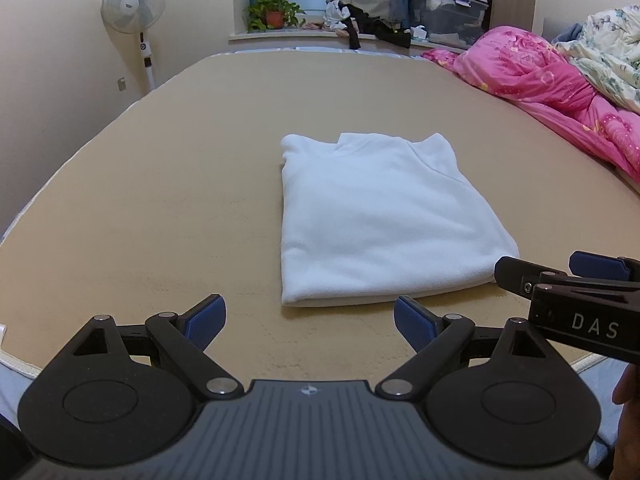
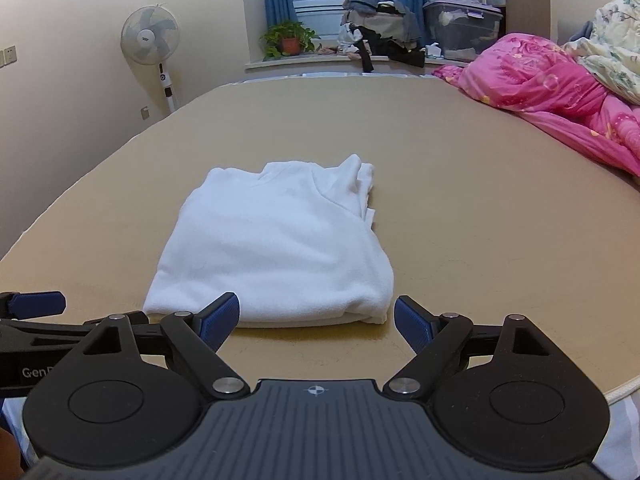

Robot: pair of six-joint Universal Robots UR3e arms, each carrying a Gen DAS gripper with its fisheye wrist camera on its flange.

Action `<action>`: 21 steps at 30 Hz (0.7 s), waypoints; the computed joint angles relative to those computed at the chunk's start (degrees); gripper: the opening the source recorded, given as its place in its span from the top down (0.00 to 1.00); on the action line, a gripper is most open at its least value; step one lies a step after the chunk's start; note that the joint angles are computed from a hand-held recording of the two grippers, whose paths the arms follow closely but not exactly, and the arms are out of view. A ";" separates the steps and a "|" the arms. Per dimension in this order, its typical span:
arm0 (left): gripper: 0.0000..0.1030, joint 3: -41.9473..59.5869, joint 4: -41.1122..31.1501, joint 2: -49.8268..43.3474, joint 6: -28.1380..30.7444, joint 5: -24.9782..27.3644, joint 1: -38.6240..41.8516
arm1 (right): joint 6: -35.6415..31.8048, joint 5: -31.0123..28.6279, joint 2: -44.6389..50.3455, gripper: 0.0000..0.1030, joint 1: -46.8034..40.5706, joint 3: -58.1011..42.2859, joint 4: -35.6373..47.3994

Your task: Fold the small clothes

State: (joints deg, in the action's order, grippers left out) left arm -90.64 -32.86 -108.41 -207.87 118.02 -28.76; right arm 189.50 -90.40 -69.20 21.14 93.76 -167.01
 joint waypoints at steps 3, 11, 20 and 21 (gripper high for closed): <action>0.09 0.00 0.03 -0.07 0.24 0.05 0.03 | -0.09 0.11 -0.13 0.17 -0.11 0.14 0.00; 0.09 -0.17 0.05 -0.32 0.34 -0.16 0.12 | -0.13 0.00 -0.27 0.17 -0.07 0.23 0.41; 0.09 -0.06 -0.25 -0.61 0.26 -0.48 0.41 | -0.97 0.55 -0.58 0.17 -0.37 0.71 0.58; 0.09 0.02 -0.32 -0.70 0.18 -0.46 0.38 | -0.99 0.56 -0.57 0.17 -0.39 0.70 0.63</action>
State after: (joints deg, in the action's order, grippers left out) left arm -90.63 -33.18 -109.10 -207.69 117.56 -28.39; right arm 188.51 -89.84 -69.77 20.75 94.46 -166.38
